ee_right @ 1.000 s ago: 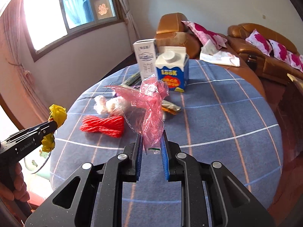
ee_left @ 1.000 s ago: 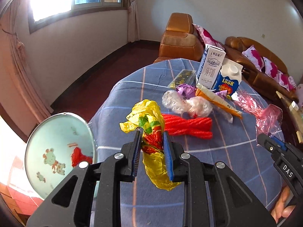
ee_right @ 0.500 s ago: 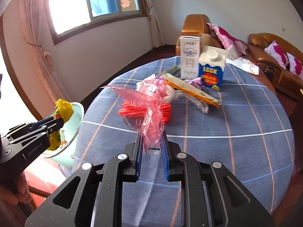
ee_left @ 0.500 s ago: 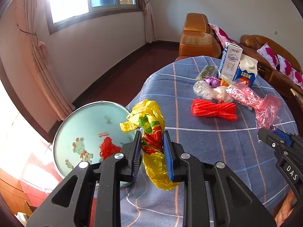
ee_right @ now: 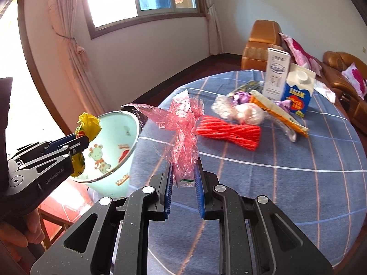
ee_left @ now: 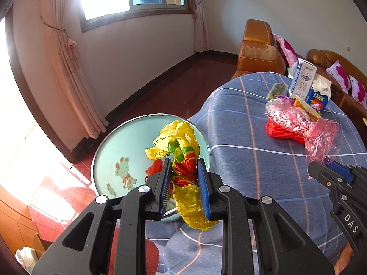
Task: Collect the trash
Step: 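Carry the yellow wrapper and pink bag over the teal bin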
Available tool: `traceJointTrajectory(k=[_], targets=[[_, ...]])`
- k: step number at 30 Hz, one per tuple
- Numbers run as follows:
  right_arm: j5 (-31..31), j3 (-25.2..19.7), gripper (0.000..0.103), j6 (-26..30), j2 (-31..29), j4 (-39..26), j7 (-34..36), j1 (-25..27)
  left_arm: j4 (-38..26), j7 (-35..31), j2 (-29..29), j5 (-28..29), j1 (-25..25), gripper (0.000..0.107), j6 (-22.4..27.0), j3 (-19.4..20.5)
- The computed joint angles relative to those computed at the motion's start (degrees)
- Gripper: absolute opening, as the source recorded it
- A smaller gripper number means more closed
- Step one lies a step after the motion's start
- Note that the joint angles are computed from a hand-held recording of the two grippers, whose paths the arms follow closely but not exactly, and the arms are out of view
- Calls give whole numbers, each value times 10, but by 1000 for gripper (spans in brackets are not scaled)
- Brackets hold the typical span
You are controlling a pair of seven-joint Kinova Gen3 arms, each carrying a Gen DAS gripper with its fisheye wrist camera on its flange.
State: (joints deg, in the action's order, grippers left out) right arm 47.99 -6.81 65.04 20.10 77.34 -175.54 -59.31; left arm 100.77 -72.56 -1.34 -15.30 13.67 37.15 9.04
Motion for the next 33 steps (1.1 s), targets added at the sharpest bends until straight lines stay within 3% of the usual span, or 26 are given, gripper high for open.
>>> traceJointTrajectory(k=[33], targets=[[-141,75,19,-30,163,-253,245,-1,2,-72,21,77,-87,23,-13,-53]])
